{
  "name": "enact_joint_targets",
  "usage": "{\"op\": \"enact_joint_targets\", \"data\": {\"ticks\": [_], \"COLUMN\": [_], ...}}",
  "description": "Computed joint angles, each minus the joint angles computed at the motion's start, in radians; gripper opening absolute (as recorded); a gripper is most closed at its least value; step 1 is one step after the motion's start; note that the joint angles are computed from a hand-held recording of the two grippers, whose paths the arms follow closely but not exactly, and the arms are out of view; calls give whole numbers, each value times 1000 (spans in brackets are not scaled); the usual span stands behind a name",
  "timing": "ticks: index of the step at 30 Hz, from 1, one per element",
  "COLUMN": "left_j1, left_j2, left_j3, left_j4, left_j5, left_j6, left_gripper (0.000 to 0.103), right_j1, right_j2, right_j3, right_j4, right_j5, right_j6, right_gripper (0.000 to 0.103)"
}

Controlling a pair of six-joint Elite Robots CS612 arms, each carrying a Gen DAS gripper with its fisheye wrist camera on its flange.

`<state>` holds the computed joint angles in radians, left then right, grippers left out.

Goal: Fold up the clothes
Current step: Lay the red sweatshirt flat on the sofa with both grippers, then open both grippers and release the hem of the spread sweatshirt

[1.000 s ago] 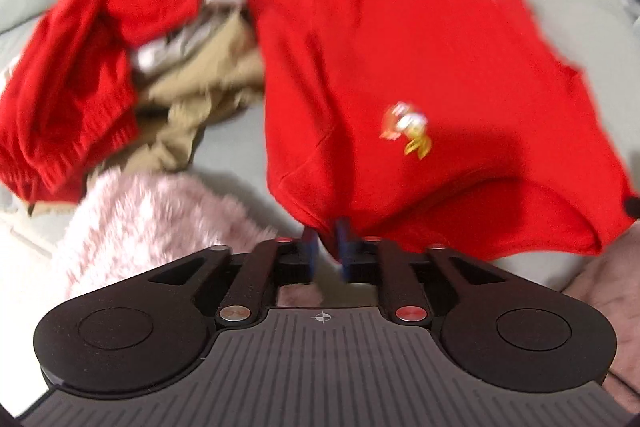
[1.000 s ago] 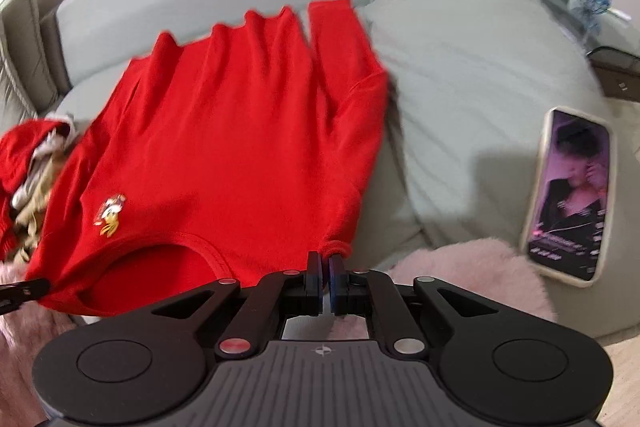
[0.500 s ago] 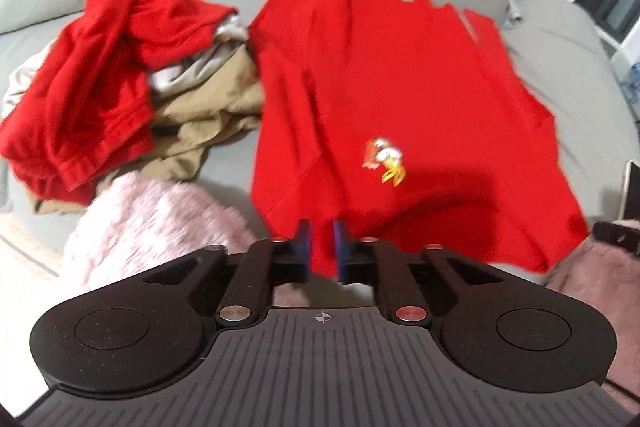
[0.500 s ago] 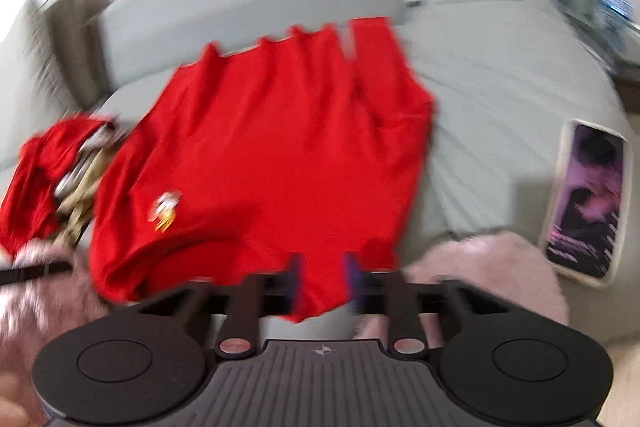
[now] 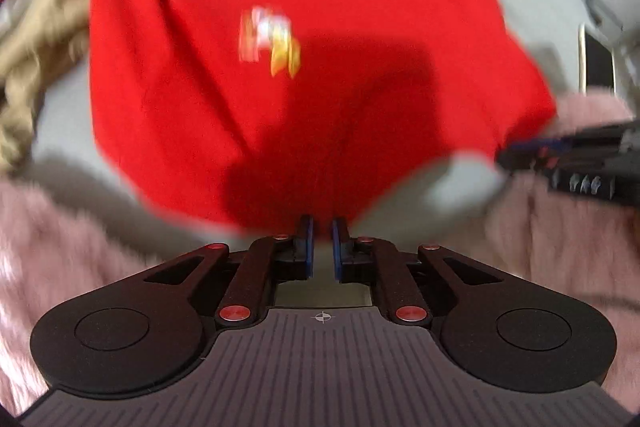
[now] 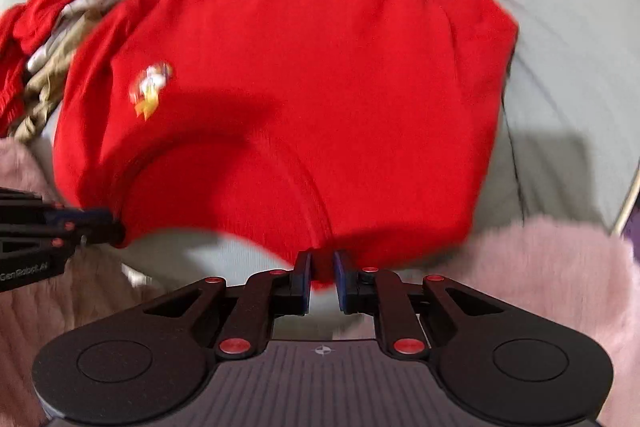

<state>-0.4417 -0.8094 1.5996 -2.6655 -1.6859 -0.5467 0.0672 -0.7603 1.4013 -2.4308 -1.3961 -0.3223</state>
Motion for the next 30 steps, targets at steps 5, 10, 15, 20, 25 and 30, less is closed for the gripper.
{"op": "enact_joint_targets", "data": {"ticks": [5, 10, 15, 20, 25, 30], "left_j1": [-39, -58, -60, -44, -41, -38], "left_j2": [-48, -40, -18, 2, -2, -6], "left_j3": [85, 83, 45, 4, 11, 16], "left_j4": [-192, -288, -208, -50, -53, -53], "left_j5": [176, 330, 339, 294, 289, 284], "left_j6": [-23, -24, -24, -24, -44, -69], "left_gripper": [15, 24, 28, 41, 46, 53], "right_j1": [-28, -13, -3, 15, 6, -13], "right_j2": [-42, -30, -11, -2, -39, -71], "right_j3": [78, 66, 54, 2, 25, 81], "right_j4": [-120, -206, -265, -20, 18, -200], "right_j5": [98, 75, 70, -39, -14, 119], "right_j6": [61, 9, 8, -5, 37, -4], "right_gripper": [20, 20, 20, 43, 42, 48]}}
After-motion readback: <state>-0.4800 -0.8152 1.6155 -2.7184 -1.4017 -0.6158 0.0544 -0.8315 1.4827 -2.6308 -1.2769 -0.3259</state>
